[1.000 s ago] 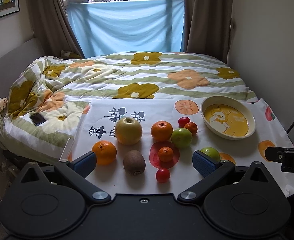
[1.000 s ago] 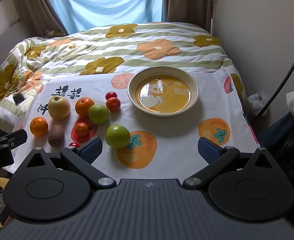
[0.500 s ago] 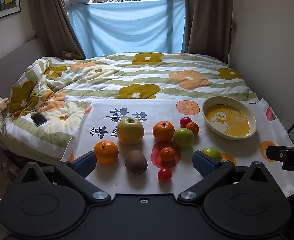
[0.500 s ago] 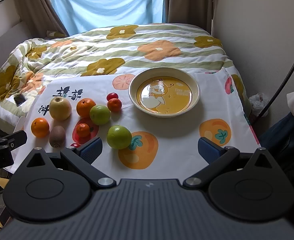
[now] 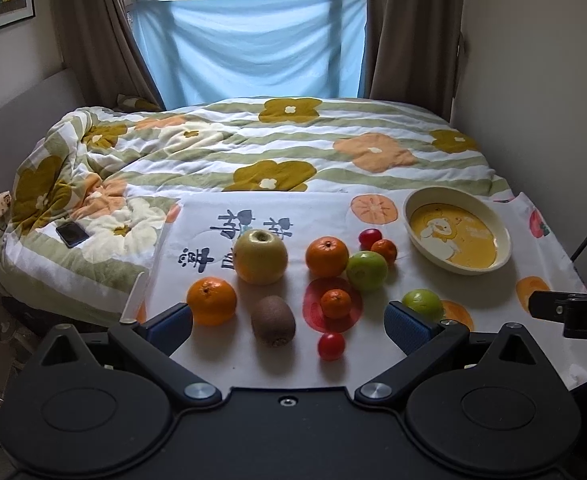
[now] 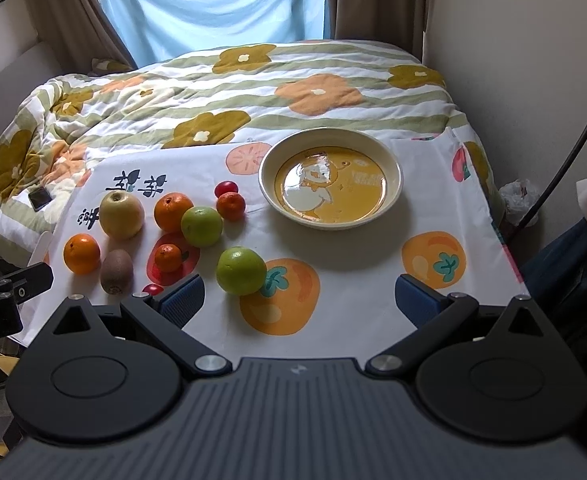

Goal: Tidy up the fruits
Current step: 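Grasp the brown kiwi with the left gripper while the right gripper grasps the large green apple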

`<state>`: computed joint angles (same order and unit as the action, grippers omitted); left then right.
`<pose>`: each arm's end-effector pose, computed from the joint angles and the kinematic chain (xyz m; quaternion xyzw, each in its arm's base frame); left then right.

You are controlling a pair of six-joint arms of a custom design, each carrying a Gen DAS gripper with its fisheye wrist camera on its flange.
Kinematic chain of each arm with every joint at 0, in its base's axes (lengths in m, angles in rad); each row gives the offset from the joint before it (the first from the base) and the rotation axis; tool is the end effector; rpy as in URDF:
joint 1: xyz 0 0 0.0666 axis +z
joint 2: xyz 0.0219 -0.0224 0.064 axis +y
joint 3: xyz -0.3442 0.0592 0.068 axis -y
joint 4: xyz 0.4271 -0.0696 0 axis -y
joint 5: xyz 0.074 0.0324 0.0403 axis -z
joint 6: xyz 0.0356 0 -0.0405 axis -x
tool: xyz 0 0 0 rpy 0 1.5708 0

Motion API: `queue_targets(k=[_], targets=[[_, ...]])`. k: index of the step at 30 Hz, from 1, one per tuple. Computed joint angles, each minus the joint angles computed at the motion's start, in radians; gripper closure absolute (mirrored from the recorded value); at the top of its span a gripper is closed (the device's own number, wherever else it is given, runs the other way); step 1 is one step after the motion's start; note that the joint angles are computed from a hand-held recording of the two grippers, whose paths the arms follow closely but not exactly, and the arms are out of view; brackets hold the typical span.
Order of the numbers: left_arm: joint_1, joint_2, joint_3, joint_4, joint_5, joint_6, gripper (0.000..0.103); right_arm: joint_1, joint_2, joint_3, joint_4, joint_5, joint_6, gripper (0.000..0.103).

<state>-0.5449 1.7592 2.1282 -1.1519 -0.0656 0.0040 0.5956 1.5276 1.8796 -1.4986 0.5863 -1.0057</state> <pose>0.5389 -0.3244 0.5326 0.2344 0.8927 -0.0748 0.3775 0.4404 0.2742 0.5301 0.2501 0.9039 -0.0520 0.3431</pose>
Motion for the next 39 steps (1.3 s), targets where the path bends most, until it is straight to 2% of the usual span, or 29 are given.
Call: queue_targets(k=[6, 16, 24, 28, 31, 36, 39], targets=[[0.03, 0.04, 0.018, 0.01, 0.019, -0.013, 0.0, -0.014, 0.011, -0.032, 0.054, -0.038, 0.001, 0.0], [0.056, 0.132, 0.015, 0.025, 0.072, -0.017, 0.0, -0.045, 0.039, -0.151, 0.237, -0.056, 0.046, 0.0], [0.06, 0.259, 0.117, 0.004, 0.094, 0.049, 0.007, -0.084, 0.088, -0.192, 0.34, -0.112, 0.095, 0.0], [0.061, 0.306, 0.164, -0.013, 0.106, 0.059, 0.009, -0.102, 0.114, -0.186, 0.365, -0.149, 0.119, 0.002], [0.06, 0.341, 0.206, -0.036, 0.115, 0.066, 0.017, -0.11, 0.129, -0.18, 0.377, -0.161, 0.139, 0.002], [0.058, 0.364, 0.233, -0.06, 0.126, 0.08, 0.022, -0.117, 0.135, -0.178, 0.388, -0.183, 0.149, 0.01], [0.061, 0.374, 0.244, -0.069, 0.137, 0.083, 0.029, -0.12, 0.145, -0.169, 0.384, -0.186, 0.154, 0.013]])
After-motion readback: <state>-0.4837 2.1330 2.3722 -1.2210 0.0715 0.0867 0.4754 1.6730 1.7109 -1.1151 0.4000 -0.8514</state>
